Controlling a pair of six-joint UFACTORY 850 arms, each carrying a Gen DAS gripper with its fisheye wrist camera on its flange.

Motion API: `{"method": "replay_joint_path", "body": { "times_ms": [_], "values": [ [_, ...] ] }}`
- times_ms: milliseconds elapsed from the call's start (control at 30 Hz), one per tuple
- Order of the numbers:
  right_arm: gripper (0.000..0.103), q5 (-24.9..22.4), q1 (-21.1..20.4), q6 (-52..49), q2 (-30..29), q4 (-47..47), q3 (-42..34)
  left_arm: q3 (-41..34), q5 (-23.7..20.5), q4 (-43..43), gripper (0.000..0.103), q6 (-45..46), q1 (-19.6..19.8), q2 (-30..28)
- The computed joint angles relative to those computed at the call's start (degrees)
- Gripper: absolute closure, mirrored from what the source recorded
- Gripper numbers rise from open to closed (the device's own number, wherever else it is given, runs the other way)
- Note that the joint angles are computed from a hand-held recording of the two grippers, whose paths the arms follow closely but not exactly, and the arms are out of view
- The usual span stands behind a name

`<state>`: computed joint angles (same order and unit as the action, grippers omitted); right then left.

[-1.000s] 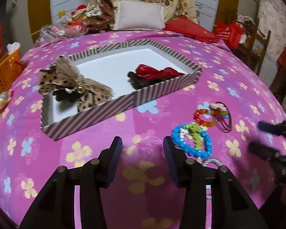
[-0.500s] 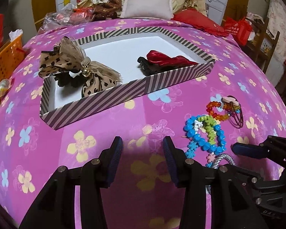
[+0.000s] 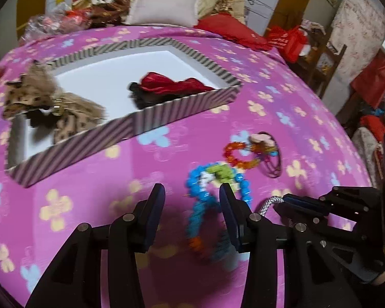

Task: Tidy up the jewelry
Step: 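Grasp the blue beaded bracelet with the left gripper while the right grasps the grey rope hair tie, then lift the blue bracelet and grey hair tie and carry them toward the box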

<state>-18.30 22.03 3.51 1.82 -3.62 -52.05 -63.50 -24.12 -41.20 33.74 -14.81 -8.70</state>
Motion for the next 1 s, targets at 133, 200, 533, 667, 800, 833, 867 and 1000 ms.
{"method": "replay_joint_path", "body": {
  "times_ms": [133, 200, 533, 667, 800, 833, 867, 1000],
  "values": [
    [0.096, -0.6, -1.5, 0.9, 0.3, 0.9, 0.2, -1.3, -2.1, -3.6, 0.054, 3.8, -0.5, -1.6],
    [0.096, -0.5, -1.5, 1.1, 0.3, 0.6, 0.4, -1.7, -1.8, -2.7, 0.056, 3.5, -1.0, -2.2],
    [0.096, -0.3, -1.6, 0.3, 0.5, 1.7, 0.3, 1.3, 1.3, -10.4, 0.089, 14.2, -1.1, 1.4],
    [0.096, -0.2, -1.6, 0.9, 0.5, 1.3, 0.2, 1.4, 0.7, -13.8, 0.089, 17.4, -0.2, 1.7],
    [0.096, 0.6, -1.9, 2.3, 1.0, 0.7, 0.5, 1.5, 0.1, -16.8, 0.089, 19.6, 0.4, 1.9],
    [0.096, 0.8, -2.0, 2.5, 1.2, 0.7, 0.6, 1.4, -0.4, -17.5, 0.089, 20.3, 0.6, 1.9],
    [0.096, 1.1, -2.2, 2.1, 1.3, 1.4, 0.6, 1.2, -0.7, -16.7, 0.089, 19.6, 0.7, 1.5],
    [0.096, 0.8, -2.4, 2.1, 1.2, 1.5, 0.6, -1.1, -3.1, -3.8, 0.089, 5.9, 0.3, -1.8]
  ]
}}
